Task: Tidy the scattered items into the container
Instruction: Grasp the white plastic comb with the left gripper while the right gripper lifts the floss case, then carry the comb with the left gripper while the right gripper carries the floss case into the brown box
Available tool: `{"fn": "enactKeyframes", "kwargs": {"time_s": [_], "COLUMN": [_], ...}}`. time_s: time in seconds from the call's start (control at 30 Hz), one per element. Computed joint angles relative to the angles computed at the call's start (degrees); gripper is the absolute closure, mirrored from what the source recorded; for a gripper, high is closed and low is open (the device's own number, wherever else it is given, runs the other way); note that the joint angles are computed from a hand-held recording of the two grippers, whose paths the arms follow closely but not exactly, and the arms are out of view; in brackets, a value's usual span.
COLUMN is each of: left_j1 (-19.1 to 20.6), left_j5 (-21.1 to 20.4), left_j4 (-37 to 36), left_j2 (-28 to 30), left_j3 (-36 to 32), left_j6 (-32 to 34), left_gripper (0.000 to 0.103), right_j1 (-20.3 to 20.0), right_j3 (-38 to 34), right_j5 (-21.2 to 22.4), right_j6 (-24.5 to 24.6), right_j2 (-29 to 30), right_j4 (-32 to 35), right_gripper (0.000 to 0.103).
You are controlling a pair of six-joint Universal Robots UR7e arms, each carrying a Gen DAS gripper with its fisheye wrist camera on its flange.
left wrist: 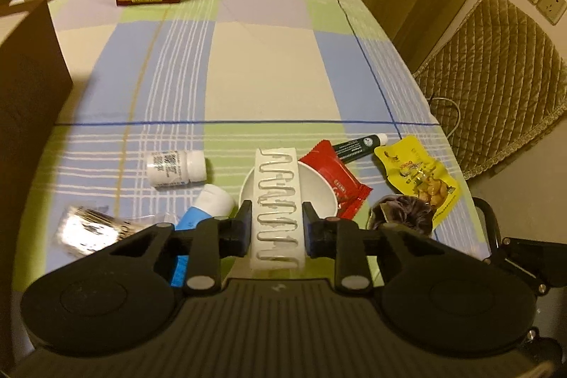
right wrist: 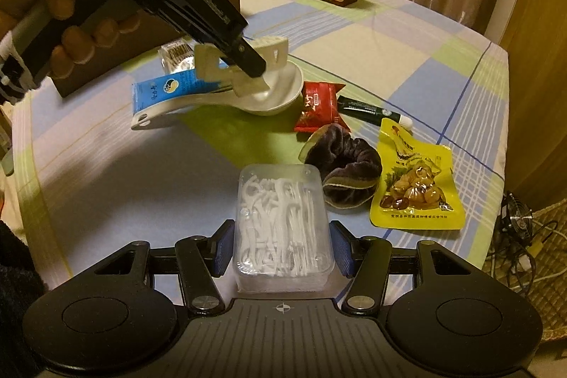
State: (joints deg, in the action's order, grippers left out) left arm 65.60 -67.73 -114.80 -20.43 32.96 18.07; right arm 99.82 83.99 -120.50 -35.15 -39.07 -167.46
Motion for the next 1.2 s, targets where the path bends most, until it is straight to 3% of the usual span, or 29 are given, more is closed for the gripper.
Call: {"fn": "enactKeyframes", "kwargs": {"time_s": [0.33, 0.7, 0.87, 1.03, 1.2], "left_j1": [0.3, 2.0, 3.3, 4.9, 6.7], "left_j5": [-3.4, -7.9, -8.7, -7.5, -4.9], "left_j4": [-2.2, 2.2, 3.6, 4.6, 8.2], "left_j2": [-5.7, -8.6, -9.2, -8.7, -4.8], "left_j3": [4.8, -1.2, -5.0, -10.3, -21.5], "left_j6": [3.7, 9.7, 11.4, 11.7, 11.6], "left_gripper": [0.080, 0.080, 0.080, 0.080, 0.080], "right_j1": [3.3, 8.1, 9.5, 10.9, 11.9], "right_j3": [-1.2, -6.9, -11.4, -18.5, -28.6], "right_j5": [-4.9, -9.8, -8.8, -5.5, -0.4], "right_j6": [7.6, 13.2, 14.7, 13.2, 9.6], "right_j2": [2.1, 8.1, 10.9, 14.7, 19.9], "right_j4": [-2.4, -6.2, -5.8, -4.4, -1.0], "right_gripper": [0.045, 0.045, 0.045, 0.045, 0.045]}}
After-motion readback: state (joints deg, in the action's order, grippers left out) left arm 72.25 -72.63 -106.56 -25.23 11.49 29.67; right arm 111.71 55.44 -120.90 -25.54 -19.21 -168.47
